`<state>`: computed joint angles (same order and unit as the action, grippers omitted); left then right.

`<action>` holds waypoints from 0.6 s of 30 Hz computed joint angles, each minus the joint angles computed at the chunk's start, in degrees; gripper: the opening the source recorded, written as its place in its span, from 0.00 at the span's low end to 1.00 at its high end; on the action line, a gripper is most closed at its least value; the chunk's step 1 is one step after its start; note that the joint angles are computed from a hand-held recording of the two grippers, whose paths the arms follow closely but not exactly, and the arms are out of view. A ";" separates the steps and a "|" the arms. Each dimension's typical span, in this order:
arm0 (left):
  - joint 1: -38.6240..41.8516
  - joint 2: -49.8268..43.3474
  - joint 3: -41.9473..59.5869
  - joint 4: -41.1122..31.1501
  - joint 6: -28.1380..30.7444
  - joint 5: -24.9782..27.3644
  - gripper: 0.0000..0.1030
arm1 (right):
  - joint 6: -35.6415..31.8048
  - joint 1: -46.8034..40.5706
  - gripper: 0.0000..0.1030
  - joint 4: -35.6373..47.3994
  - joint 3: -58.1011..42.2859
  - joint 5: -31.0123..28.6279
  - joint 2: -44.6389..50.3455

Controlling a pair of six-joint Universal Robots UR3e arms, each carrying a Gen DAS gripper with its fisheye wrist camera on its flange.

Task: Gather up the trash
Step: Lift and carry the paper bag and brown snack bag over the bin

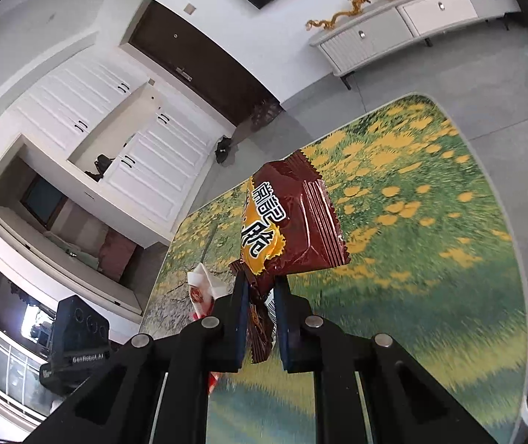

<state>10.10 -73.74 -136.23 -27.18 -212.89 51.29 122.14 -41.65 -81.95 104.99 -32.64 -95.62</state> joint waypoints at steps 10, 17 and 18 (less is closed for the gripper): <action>4.55 15.90 -1.40 -12.95 1.52 -3.51 0.10 | -21.18 -13.16 0.13 28.98 -5.49 -2.86 -10.26; 8.13 27.42 0.12 -26.19 5.45 -7.05 0.10 | -34.05 -22.24 0.13 45.67 -10.88 -4.97 -13.68; 7.52 27.51 0.86 -26.30 5.03 -7.15 0.10 | -36.27 -23.93 0.13 48.16 -11.82 -5.62 -13.98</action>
<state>17.61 -46.23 -135.37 -53.48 -207.87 44.13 85.88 -65.58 -33.79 93.17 -38.27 -109.60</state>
